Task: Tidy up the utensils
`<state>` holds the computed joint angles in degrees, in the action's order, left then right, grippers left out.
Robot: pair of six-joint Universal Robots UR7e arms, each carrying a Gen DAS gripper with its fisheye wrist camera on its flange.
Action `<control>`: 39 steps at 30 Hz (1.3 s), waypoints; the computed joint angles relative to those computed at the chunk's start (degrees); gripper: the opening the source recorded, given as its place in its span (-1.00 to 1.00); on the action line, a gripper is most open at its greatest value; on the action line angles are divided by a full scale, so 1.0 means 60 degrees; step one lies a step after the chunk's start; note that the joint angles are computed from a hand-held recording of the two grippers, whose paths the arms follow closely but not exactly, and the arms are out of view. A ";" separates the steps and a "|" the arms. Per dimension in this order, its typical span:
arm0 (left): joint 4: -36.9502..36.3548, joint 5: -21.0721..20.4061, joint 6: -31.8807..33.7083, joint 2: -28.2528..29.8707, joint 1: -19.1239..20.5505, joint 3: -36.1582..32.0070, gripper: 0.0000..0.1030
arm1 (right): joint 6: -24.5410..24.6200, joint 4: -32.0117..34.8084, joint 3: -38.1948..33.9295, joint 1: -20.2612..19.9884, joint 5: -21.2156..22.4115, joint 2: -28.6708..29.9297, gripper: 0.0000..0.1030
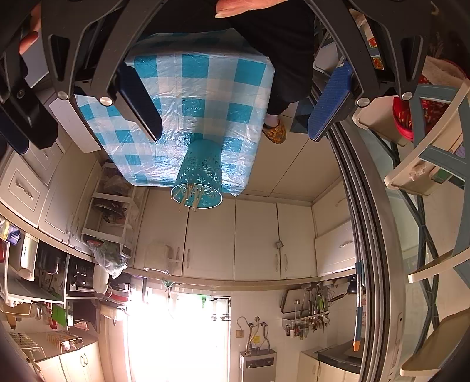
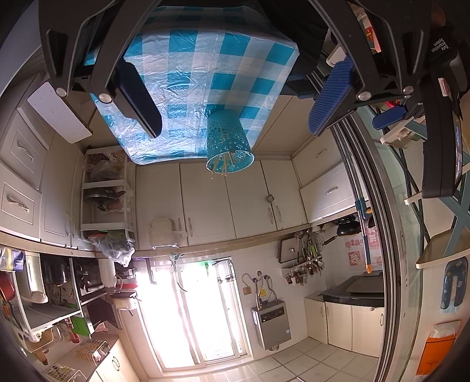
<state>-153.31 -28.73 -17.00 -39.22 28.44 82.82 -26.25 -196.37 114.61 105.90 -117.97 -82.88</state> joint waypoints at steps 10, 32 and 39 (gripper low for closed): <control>0.0164 -0.0050 -0.0073 -0.0043 0.0026 0.0029 0.85 | 0.0108 0.0050 0.0001 0.0045 -0.0105 0.0025 0.86; -0.0223 -0.0220 0.0172 -0.0032 0.0033 0.0178 0.85 | 0.0239 0.0026 -0.0008 0.0085 -0.0210 0.0144 0.86; -0.0016 -0.0182 0.0167 -0.0010 0.0034 0.0088 0.85 | 0.0177 -0.0195 0.0062 0.0070 -0.0172 0.0174 0.86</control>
